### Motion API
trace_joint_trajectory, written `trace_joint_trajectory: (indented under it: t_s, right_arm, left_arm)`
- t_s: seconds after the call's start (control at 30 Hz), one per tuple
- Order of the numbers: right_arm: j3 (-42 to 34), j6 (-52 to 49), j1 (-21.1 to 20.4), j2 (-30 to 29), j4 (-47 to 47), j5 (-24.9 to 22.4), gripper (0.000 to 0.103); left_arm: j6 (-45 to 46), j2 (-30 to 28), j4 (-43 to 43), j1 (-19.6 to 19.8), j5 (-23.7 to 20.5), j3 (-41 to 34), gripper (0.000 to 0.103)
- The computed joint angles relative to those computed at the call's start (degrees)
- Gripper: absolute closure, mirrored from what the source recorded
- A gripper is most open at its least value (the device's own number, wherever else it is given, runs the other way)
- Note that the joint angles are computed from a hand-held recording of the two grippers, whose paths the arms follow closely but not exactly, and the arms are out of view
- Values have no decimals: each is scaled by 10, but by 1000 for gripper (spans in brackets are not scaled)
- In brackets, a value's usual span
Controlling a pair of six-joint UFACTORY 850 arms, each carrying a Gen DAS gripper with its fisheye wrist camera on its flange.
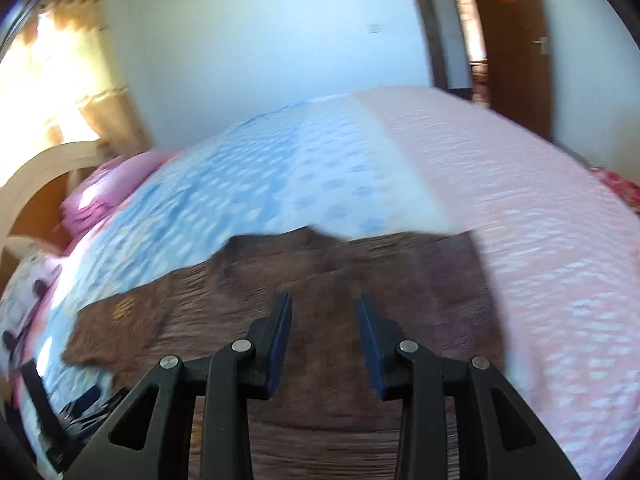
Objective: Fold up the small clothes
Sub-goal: 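Fold the held sleeve across the sweater body and open the right gripper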
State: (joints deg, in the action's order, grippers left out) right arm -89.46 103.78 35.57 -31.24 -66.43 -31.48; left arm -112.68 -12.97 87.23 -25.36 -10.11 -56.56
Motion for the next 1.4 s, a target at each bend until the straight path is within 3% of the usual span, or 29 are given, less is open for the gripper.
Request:
trace_joint_trajectory:
  t_s: [0.1,0.23,0.33,0.37,0.47,0.5,0.57,0.63,0.7,0.8,0.97,1.03,1.13,1.2,1.3,1.4]
  right_arm:
    - [-5,-74,-4,-6,55,-15,69]
    - [-31,-153,-5,-36,133,43,69]
    - [-86,-277,-1,-83,256,45,69]
    - [-98,-286,2,-101,275,49,66]
    - [-202,-316,20,-169,263,-22,55]
    - [-224,-335,19,-181,276,-24,54]
    - [-216,-361,11,-174,310,19,52]
    - [-153,-311,3,-133,271,100,55]
    - [-101,-191,-4,-90,167,121,55]
    - [-15,-35,-5,-23,22,72,55]
    - [77,-46,-14,34,60,-48,55]
    - [108,-46,-24,37,86,-36,55]
    - [133,9,-11,41,10,-38,49]
    - [104,-27,-5,20,35,-69,48]
    - [87,-40,5,6,28,-103,48]
    - [98,-18,-1,13,15,-82,48]
  left_arm:
    - [-2,0,2,0,-1,0,0]
    - [3,0,-2,-1,-2,0,0]
    - [-12,1,12,-1,-2,2,0]
    - [-25,2,25,0,0,3,0]
    - [-66,3,64,1,3,6,0]
    - [-70,3,68,1,3,6,0]
    - [-78,4,76,2,5,7,0]
    - [-86,4,85,3,6,7,0]
    - [-87,4,85,2,6,7,0]
    - [-87,4,85,2,5,7,0]
    - [-75,3,75,2,3,6,0]
    - [-61,2,62,2,2,4,0]
    - [-35,0,35,1,2,2,0]
    - [-15,0,13,3,6,0,0]
    - [-127,15,119,19,41,13,0]
    - [-307,49,254,55,64,38,0]
